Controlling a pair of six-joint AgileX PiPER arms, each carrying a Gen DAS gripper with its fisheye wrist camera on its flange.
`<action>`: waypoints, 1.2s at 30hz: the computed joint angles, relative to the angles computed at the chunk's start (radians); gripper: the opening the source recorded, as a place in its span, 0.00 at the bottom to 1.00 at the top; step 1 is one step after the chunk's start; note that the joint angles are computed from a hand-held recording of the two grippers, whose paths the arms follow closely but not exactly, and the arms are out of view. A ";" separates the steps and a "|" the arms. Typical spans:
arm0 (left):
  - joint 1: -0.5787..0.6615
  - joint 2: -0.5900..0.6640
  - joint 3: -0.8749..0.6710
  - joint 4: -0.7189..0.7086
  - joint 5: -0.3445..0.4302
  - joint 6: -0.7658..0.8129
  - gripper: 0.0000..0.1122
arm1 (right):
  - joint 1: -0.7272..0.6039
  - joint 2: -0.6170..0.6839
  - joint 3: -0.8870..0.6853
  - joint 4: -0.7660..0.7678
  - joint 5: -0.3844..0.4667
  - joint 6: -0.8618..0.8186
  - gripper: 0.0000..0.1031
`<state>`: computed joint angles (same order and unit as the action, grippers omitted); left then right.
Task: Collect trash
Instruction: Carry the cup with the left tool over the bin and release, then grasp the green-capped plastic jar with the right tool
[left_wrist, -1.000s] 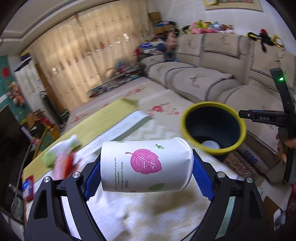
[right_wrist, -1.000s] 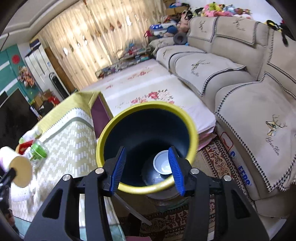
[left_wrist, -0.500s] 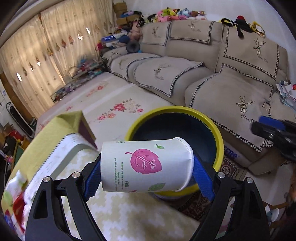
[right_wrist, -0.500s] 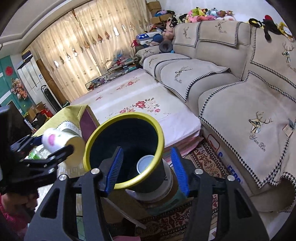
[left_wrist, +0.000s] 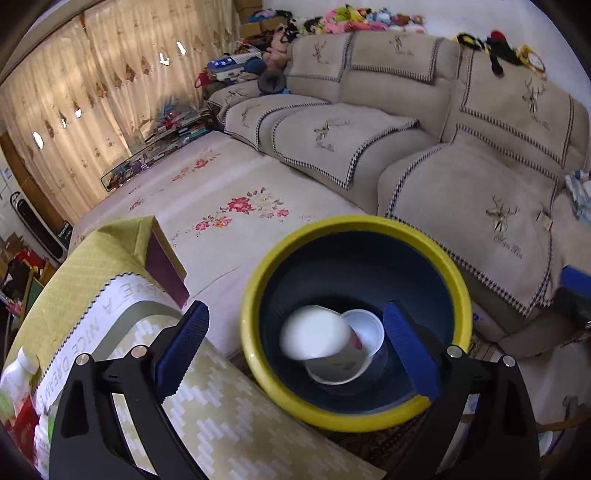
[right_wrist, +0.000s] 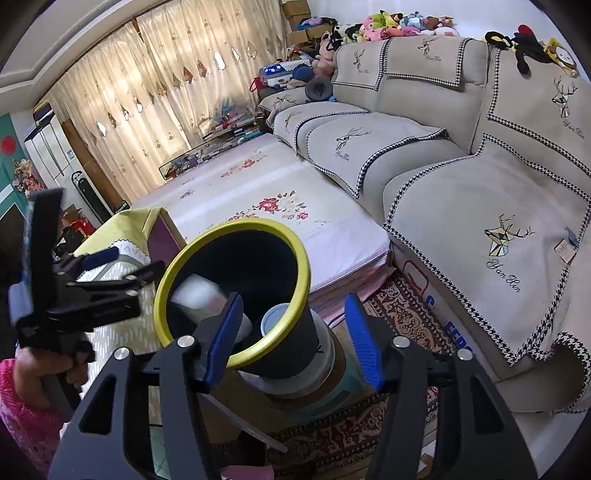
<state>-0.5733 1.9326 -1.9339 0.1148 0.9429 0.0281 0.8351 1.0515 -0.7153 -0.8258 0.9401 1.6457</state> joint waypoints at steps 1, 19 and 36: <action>0.010 -0.025 0.024 -0.011 -0.007 0.007 0.84 | 0.006 0.007 -0.003 0.000 -0.003 0.003 0.54; 1.011 -0.730 0.584 -0.695 0.034 0.719 0.88 | 0.124 0.357 -0.269 0.004 -0.099 -0.038 0.55; 1.446 -0.456 0.583 -0.939 -0.088 0.975 0.88 | 0.159 0.851 -0.940 0.303 -0.188 -0.690 0.64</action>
<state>0.8729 1.4763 -1.3511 -0.8242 0.8544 1.0033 0.9939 1.9024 -1.6549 -0.5228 0.7524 0.9558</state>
